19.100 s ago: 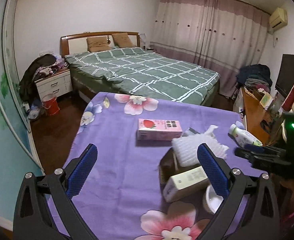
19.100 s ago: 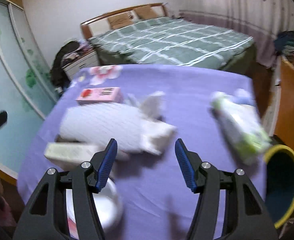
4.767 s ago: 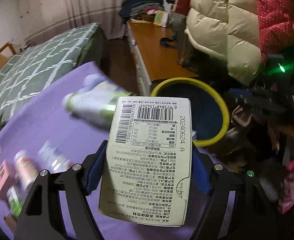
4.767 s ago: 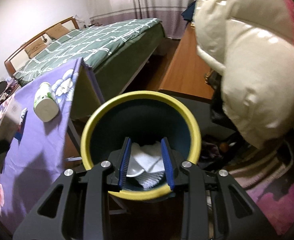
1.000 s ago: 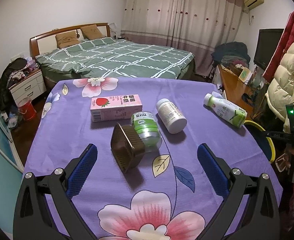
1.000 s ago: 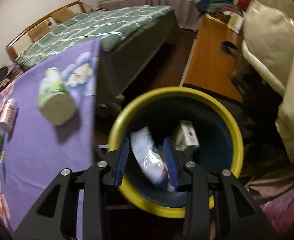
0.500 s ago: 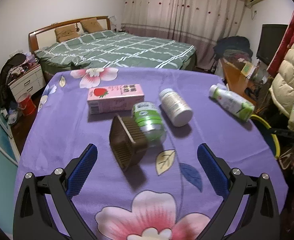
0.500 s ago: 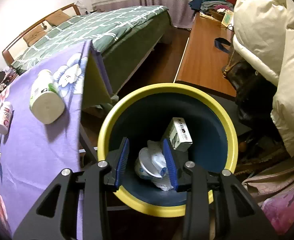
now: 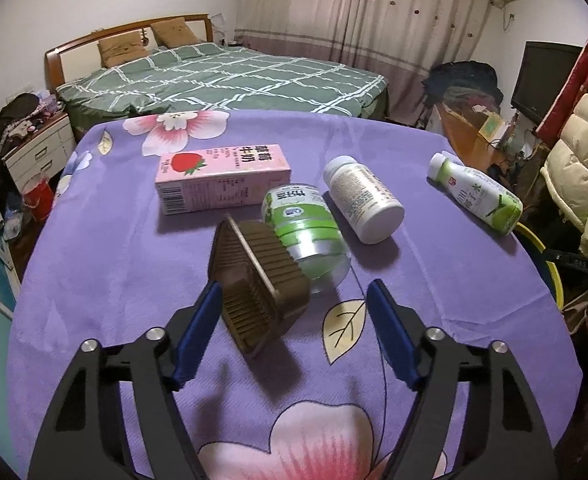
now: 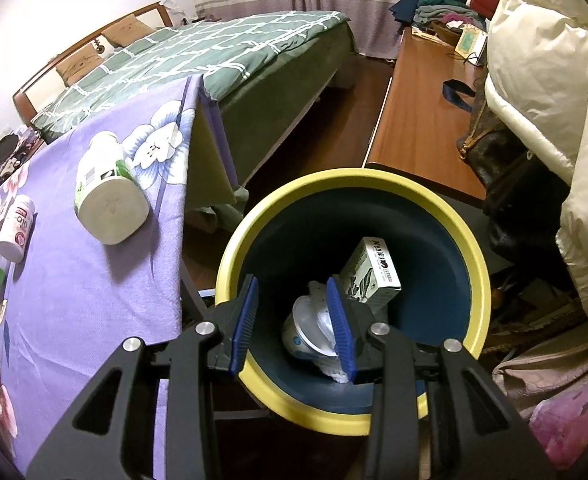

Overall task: Collect trash
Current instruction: 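Grasp the brown plastic tray by its rim with the left gripper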

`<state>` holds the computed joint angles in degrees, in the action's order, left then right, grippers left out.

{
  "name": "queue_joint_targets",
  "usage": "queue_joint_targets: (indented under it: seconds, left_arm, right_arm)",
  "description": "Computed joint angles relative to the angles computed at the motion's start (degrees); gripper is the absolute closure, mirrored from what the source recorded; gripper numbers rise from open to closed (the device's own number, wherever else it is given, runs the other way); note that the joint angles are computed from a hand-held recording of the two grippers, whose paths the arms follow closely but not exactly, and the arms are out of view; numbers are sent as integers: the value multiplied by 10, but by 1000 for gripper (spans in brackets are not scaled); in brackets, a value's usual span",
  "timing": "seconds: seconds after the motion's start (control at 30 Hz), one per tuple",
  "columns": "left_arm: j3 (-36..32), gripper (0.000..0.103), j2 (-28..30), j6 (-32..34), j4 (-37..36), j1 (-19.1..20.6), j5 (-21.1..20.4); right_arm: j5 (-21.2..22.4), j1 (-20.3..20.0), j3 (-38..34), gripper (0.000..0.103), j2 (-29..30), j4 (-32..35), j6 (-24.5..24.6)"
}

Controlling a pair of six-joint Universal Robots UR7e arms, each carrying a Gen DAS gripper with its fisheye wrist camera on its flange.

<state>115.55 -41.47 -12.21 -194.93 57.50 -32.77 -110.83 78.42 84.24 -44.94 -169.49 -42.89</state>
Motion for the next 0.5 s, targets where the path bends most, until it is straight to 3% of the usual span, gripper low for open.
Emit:
queue_joint_targets:
  seconds: [0.23, 0.5]
  left_arm:
    - [-9, 32, 1, 28, -6, -6, -28]
    - [-39, 32, 6, 53, 76, -3, -125]
  right_arm:
    - [2, -1, -4, 68, 2, 8, 0]
    - [6, -1, -3, 68, 1, 11, 1]
